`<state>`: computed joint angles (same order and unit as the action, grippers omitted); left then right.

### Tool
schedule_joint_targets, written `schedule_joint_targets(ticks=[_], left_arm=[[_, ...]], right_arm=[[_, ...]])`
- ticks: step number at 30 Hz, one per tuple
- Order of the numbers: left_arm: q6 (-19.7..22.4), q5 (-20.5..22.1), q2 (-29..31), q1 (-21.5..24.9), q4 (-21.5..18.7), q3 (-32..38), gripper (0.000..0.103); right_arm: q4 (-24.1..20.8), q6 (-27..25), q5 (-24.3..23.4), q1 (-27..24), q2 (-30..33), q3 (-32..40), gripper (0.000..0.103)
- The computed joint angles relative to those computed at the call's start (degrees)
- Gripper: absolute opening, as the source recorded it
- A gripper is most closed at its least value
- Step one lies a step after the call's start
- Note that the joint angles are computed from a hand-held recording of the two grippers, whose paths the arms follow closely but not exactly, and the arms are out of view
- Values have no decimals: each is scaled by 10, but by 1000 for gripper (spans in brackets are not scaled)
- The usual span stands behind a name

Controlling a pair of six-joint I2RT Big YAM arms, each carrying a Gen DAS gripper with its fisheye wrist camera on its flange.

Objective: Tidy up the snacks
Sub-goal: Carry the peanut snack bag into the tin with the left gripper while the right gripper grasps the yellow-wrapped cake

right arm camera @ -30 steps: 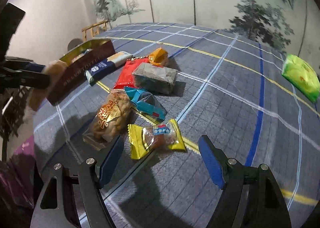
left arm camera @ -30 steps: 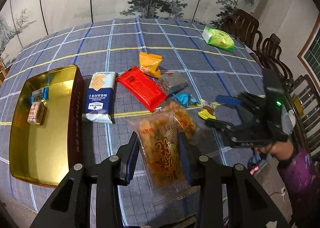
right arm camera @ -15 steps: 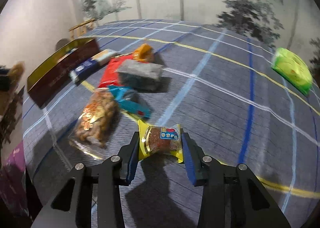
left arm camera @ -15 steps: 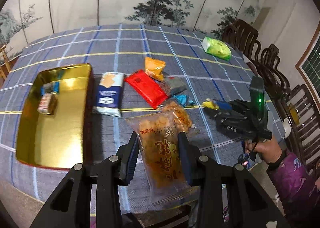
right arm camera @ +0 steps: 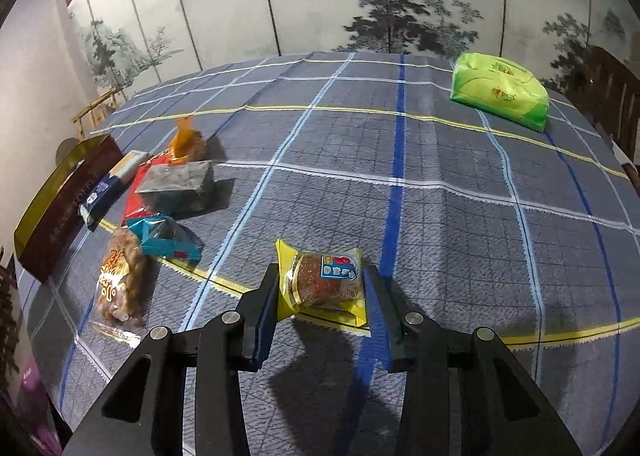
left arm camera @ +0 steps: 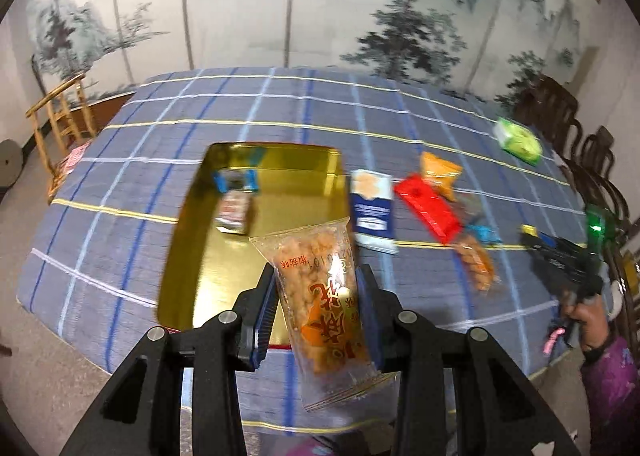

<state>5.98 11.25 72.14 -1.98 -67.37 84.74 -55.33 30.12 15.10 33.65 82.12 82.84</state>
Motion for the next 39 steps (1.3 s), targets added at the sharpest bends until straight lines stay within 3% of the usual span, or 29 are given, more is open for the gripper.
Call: schedule_joint_targets(ticks=[10,24,39], left_arm=[[17,-11,38,35,31,-7,35],[42,-48,100,41,60,7,35],[55,-79,117,35,77,3,35]], right_arm=[[-10,17,4,-4,1,1,41],[-14,22,10,-4,2,2,41],[-14,22,10,-4,3,3,42]])
